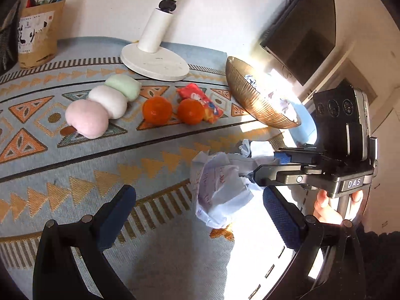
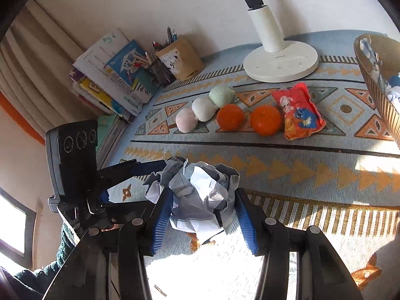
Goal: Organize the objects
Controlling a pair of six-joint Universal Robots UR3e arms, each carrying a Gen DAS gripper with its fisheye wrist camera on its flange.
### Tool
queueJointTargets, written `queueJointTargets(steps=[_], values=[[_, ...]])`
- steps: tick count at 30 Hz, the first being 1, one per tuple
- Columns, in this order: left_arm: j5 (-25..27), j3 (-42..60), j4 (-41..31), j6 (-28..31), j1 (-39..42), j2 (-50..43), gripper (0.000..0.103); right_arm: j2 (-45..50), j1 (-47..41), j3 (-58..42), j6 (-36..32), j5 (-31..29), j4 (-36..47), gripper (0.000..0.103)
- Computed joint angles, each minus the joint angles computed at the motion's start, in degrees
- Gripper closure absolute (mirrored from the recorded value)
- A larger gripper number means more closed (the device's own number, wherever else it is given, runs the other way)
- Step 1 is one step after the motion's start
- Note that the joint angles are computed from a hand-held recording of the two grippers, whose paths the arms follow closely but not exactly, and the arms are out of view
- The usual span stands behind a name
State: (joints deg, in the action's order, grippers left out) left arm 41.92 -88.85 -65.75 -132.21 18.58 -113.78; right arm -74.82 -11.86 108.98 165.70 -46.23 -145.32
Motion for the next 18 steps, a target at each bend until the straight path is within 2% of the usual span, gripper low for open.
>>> queueJointTargets(steps=[2, 5, 7, 9, 11, 13, 15, 17, 18], values=[[2.07, -1.54, 5.80, -4.07, -1.32, 0.76, 0.002, -1.42, -0.20, 2.23, 2.36, -1.39, -3.17, 0.054], [6.13, -2.87, 17.29, -10.28, -2.26, 0.74, 0.002, -4.41, 0.37, 6.48, 9.10, -9.94, -11.82, 0.054], [11.93, 0.12, 25.16, -15.75, -3.58, -2.10, 0.002, -5.69, -0.75, 9.45, 12.83, -12.69, -15.99, 0.053], [18.44, 5.66, 31.76, -20.86, -5.47, -7.20, 0.002, -5.65, -2.18, 11.68, 14.94, -12.92, -18.74, 0.053], [23.20, 14.84, 31.68, -23.69, -7.50, -13.66, 0.002, -4.90, -3.95, 12.15, 14.80, -9.98, -16.33, 0.048], [24.66, 25.52, 26.28, -23.85, -8.91, -20.07, 0.001, -5.18, -5.41, 12.36, 12.29, -6.46, -11.62, 0.035], [26.87, 35.11, 21.33, -23.26, -10.77, -25.74, 0.001, -7.18, -5.27, 13.37, 9.82, -7.83, -9.90, 0.033], [27.94, 39.21, 19.19, -22.65, -11.62, -28.56, 0.002, -9.60, -4.29, 13.89, 6.68, -11.14, -8.95, 0.033], [26.97, 38.65, 18.80, -22.37, -11.41, -28.44, 0.008, -10.63, -3.56, 13.92, 5.32, -13.13, -8.51, 0.033]])
